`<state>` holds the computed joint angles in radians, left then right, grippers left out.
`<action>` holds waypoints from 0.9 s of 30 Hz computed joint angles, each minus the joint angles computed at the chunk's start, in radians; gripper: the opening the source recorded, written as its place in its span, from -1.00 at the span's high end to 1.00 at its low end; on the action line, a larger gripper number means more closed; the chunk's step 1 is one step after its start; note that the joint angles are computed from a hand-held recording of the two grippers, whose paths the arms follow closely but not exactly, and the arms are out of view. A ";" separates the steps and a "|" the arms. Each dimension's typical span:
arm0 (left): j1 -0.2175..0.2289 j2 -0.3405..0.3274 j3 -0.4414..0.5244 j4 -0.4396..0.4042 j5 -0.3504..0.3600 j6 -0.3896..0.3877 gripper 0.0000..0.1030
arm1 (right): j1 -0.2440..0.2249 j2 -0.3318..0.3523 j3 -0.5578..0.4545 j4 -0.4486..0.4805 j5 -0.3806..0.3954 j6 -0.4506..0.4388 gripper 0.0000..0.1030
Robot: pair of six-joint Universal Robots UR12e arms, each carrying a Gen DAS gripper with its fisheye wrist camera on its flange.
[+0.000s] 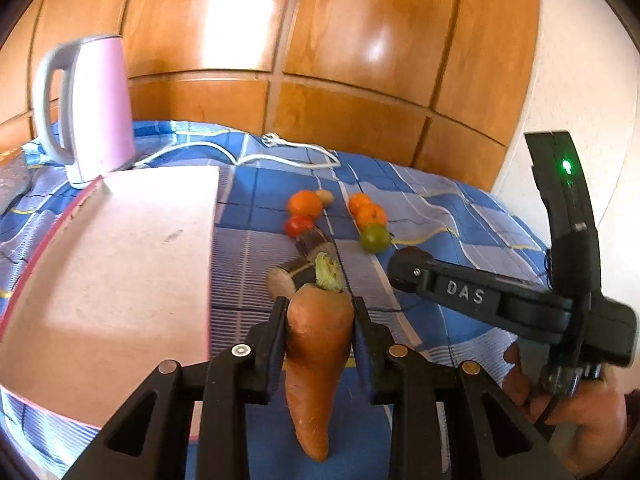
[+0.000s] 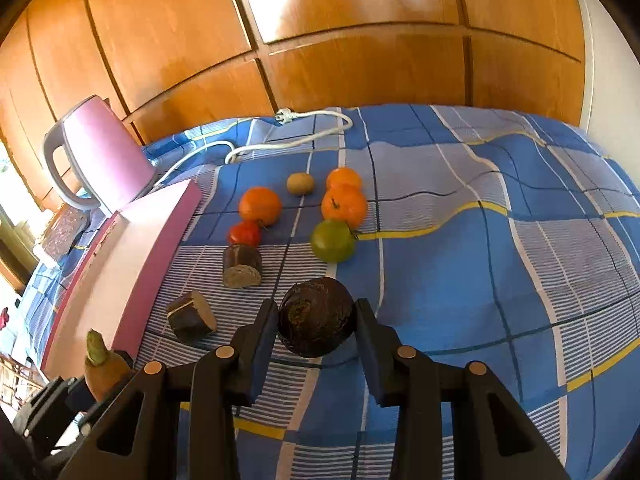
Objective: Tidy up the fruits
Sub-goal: 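Carry carrot into the pink tray and open left gripper while right releases dark fruit there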
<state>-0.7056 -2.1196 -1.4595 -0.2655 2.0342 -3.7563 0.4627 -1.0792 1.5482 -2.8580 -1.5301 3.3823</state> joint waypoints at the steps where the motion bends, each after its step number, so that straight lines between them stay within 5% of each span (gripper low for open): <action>1: 0.000 0.002 -0.004 0.009 0.006 -0.007 0.42 | 0.002 0.000 0.001 -0.010 -0.002 -0.007 0.24; 6: -0.001 0.022 -0.039 0.069 0.090 -0.083 0.43 | 0.018 0.003 0.007 -0.078 -0.005 -0.070 0.24; 17: -0.004 0.067 -0.098 0.019 0.334 -0.343 0.42 | 0.042 0.028 -0.029 -0.115 0.100 -0.123 0.24; 22: -0.008 0.087 -0.116 -0.074 0.454 -0.475 0.43 | 0.062 0.047 -0.061 -0.112 0.144 -0.160 0.24; 27: 0.012 0.124 -0.139 -0.285 0.438 -0.715 0.43 | 0.087 0.070 -0.101 -0.097 0.183 -0.193 0.24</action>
